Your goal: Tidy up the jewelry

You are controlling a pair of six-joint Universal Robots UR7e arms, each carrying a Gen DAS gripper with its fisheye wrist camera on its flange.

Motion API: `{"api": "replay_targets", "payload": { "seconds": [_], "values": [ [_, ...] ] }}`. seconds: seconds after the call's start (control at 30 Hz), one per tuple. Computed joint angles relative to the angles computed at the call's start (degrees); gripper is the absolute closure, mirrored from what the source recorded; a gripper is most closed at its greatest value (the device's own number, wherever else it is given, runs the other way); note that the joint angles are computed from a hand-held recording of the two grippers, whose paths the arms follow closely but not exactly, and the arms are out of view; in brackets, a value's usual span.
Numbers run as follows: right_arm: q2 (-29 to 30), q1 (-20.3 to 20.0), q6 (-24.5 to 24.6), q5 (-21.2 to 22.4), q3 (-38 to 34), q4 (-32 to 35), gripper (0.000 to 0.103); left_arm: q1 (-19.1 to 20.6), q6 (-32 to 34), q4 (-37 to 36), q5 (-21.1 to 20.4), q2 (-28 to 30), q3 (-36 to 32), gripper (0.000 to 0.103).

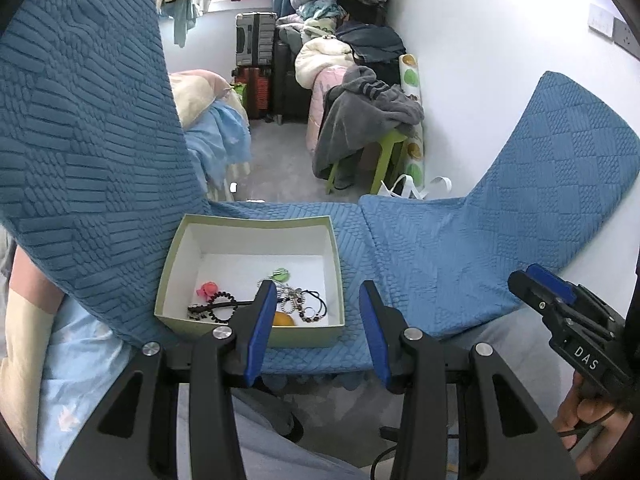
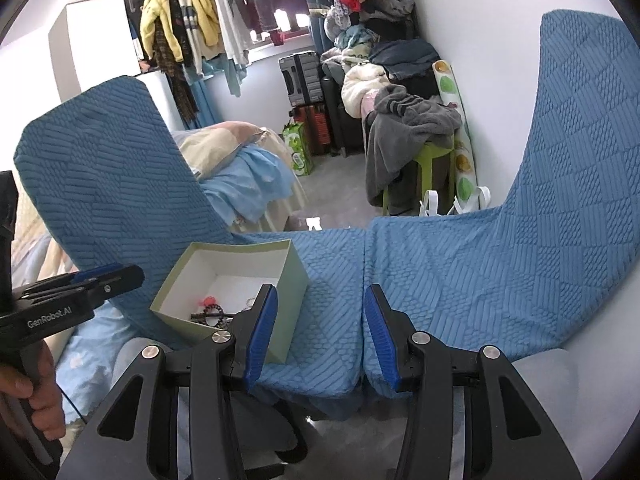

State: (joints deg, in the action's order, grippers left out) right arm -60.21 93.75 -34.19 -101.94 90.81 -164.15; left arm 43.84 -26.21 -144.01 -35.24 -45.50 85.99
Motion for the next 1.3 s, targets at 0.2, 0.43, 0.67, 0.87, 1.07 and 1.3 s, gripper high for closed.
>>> {"api": "replay_targets", "payload": {
  "seconds": [0.2,0.43,0.67,0.87,1.07,1.3],
  "values": [
    [-0.1,-0.8,-0.9,0.7,0.5,-0.3,0.06,-0.3,-2.2,0.2,1.6,-0.6,2.0,0.059],
    [-0.5,-0.8,-1.1,0.2,1.7,-1.6,0.06,-0.5,-2.4,-1.3,2.2,-1.1,3.5,0.059],
    [-0.2,-0.3,-2.3,-1.7,2.8,-4.4,0.042,0.0,-2.5,-3.5,1.1,-1.4,4.6,0.059],
    [-0.1,-0.3,-2.7,-2.7,3.4,-6.3,0.02,-0.2,-4.0,-2.5,2.6,-1.7,5.1,0.034],
    [0.5,-0.2,-2.1,-4.1,2.9,-7.9,0.0,-0.5,-5.8,-1.0,4.7,-1.7,5.0,0.021],
    [1.0,-0.1,-2.2,-5.1,2.3,-7.7,0.0,-0.2,-7.3,-0.4,4.5,-2.1,5.4,0.019]
  ]
}}
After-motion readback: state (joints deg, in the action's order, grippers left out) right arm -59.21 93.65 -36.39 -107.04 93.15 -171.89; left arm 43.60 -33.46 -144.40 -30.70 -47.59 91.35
